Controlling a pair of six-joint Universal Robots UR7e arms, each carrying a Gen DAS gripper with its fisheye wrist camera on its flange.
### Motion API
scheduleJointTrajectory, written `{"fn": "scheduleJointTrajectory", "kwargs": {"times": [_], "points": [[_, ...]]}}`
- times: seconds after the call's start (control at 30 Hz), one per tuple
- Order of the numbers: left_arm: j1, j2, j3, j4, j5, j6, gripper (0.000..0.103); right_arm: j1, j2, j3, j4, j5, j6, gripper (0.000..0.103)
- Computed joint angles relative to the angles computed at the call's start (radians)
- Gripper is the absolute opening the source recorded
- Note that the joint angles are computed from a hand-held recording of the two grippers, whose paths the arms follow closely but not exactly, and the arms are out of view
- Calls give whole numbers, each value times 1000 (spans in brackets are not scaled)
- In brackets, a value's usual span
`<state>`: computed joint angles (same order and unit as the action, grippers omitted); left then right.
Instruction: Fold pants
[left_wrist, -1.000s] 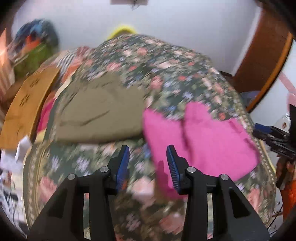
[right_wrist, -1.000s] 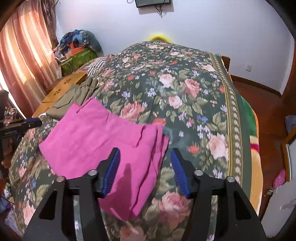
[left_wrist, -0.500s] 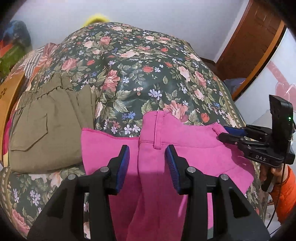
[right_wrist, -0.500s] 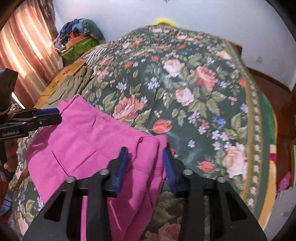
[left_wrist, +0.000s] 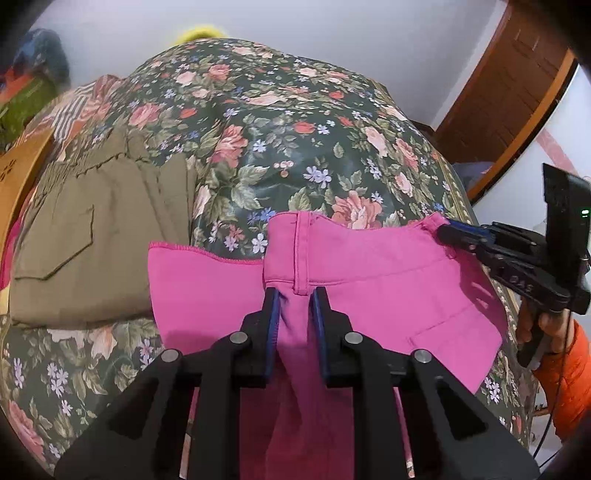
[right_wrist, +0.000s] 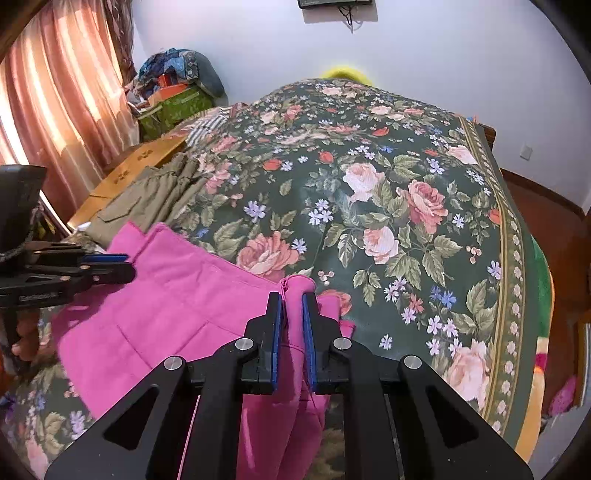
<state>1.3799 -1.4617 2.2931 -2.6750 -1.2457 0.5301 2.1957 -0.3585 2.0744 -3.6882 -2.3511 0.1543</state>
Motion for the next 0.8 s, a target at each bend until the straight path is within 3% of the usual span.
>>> {"fn": "scheduleJointTrajectory", "kwargs": {"times": [0.17, 0.43, 0.5, 0.57, 0.8], "points": [[-3, 9, 1, -4, 29, 4, 21, -32, 21, -30, 91, -20, 18, 13], [-42, -59, 25, -32, 104, 27, 27, 6, -41, 0, 159, -86, 87, 27], [-41, -85, 19, -14, 104, 29, 33, 19, -64, 21, 173, -104, 120, 36], [-35, -114, 15, 1, 93, 29, 51, 27, -81, 44, 162, -98, 144, 42], [-11, -198, 1, 90, 40, -9, 83, 66, -118, 104, 164, -52, 236, 50]]}}
